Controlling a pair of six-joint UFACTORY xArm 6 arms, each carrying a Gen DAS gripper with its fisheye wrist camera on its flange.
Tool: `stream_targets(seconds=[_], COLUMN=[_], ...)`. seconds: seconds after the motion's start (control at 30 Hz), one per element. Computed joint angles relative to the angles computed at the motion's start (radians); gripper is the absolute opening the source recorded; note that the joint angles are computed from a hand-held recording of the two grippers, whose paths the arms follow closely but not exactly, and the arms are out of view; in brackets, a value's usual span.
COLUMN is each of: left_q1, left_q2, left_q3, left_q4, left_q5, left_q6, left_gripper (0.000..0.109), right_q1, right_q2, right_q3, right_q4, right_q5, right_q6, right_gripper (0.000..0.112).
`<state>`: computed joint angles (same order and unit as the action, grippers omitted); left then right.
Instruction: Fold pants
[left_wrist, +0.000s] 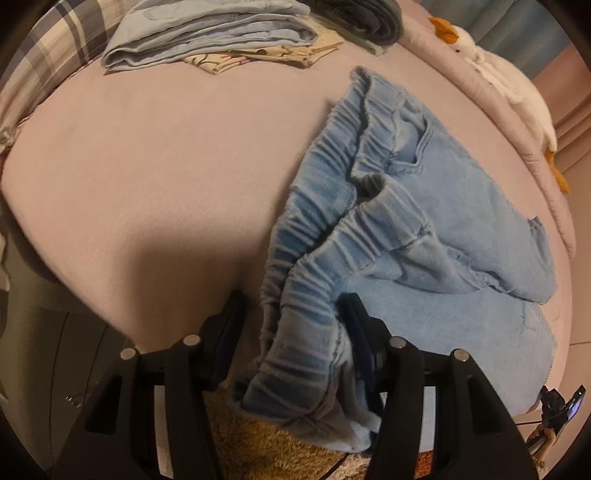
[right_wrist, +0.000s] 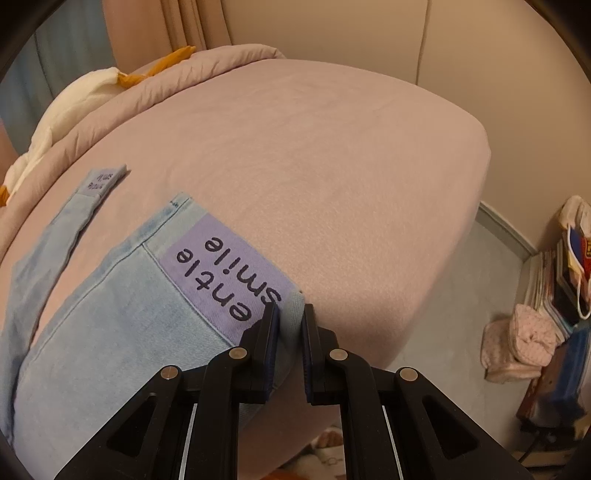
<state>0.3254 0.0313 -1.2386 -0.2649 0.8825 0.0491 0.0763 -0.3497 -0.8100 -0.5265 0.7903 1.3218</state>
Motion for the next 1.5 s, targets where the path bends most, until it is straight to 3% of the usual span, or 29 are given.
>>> stream_targets(seconds=[0.27,0.63,0.8,1.13,1.5], left_q1=[0.001,0.024,0.030,0.055,0.053], left_q2=[-0.030,-0.018,-0.029,-0.055,-0.064], left_q3=[0.030,0.022,-0.009,0.055,0.045], left_q4=[0.024,-0.056,0.001,-0.079,-0.090], left_q5=[-0.008,-0.005,0.113,0.058,0.077], left_q6=[-0.011,0.033,-0.041,0.041,0.014], left_gripper=[0.049,0.051,0.052,0.054,0.054], right_q1=[-0.004,0.012,0.015,0.028,0.029], right_q2=[0.007,0.029,0.033,0.059,0.054], right_q3=[-0.016,-0.050,-0.056,-0.095,-0.095], right_q4=[0.029,0.025,0.025,0.021,0.023], right_q5=[0.016,0.063,0.069,0.122,0.132], right_q6=[-0.042,-0.041,-0.043,-0.055,-0.070], right_gripper=[0.007,0.007,0.007,0.007,0.008])
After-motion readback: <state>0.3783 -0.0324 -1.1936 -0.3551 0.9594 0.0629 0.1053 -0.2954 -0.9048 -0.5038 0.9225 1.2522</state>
